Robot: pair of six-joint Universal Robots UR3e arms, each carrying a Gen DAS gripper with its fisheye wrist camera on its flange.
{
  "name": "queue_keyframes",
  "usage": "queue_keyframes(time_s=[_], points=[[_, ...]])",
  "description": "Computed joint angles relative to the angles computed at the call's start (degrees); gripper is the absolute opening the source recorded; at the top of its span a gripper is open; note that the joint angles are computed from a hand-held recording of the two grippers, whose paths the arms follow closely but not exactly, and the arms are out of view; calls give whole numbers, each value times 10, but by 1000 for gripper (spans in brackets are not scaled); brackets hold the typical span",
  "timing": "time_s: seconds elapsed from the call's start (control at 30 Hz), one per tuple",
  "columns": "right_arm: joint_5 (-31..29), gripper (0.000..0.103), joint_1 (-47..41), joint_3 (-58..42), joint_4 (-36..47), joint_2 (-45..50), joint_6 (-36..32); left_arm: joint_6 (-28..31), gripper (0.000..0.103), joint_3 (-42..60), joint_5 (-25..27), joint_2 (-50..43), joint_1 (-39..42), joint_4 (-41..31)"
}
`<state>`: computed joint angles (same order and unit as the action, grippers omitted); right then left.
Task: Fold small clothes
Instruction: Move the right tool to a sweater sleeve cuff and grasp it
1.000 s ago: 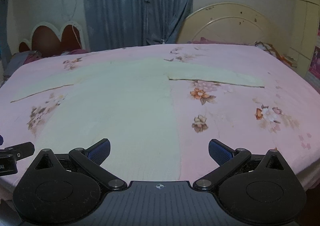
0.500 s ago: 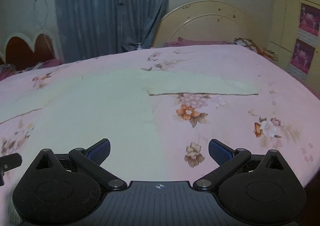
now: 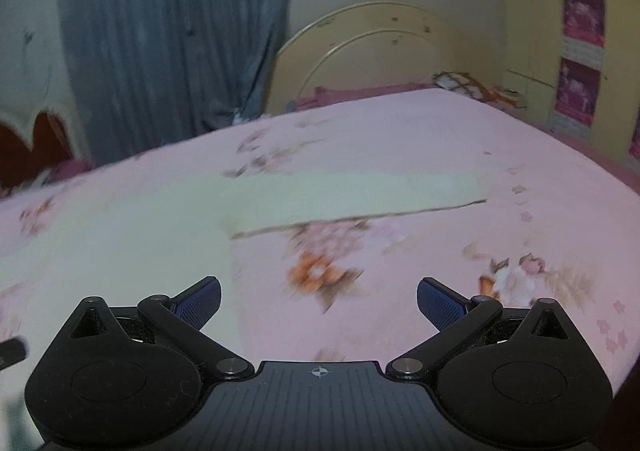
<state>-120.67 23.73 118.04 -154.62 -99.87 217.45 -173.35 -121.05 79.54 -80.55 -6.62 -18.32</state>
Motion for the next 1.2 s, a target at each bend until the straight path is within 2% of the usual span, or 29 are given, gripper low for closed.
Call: queue_keyframes(time_s=[0.13, 0.23, 0.3, 0.43, 0.47, 0.5, 0.53, 0.57, 0.73, 0.9, 0.93, 1.0, 1.07, 1.13, 1.2], points=[[109, 102, -167, 73, -92, -28, -79, -36, 103, 96, 76, -107, -59, 18], [200, 102, -285, 106, -143, -22, -129, -80, 103, 166, 95, -169, -84, 4], [252, 69, -351, 113, -160, -7, -153, -101, 103, 226, 111, -215, -104, -15], [346, 68, -465, 127, -213, 41, -167, -125, 103, 345, 147, -298, -145, -69], [360, 60, -484, 126, -226, 57, -170, -130, 103, 363, 155, -311, -153, -74], [376, 44, -505, 118, -231, 78, -171, -132, 103, 378, 162, -320, -159, -80], [383, 38, -517, 112, -232, 95, -166, -134, 103, 396, 170, -331, -165, -91], [390, 36, -528, 107, -237, 111, -158, -136, 103, 407, 176, -338, -168, -101], [446, 36, -600, 102, -272, 169, -117, -154, 103, 452, 208, -364, -176, -148], [479, 36, -628, 112, -314, 187, -115, -169, 103, 476, 230, -375, -174, -178], [474, 33, -628, 112, -318, 188, -117, -173, 103, 477, 230, -373, -172, -182], [459, 12, -627, 111, -321, 194, -120, -177, 103, 478, 229, -369, -169, -186], [444, 4, -615, 99, -324, 210, -115, -179, 103, 497, 229, -375, -165, -205], [428, 3, -604, 85, -304, 208, -135, -173, 103, 515, 224, -378, -154, -247], [406, 3, -584, 62, -279, 206, -150, -171, 103, 516, 235, -380, -146, -259]])
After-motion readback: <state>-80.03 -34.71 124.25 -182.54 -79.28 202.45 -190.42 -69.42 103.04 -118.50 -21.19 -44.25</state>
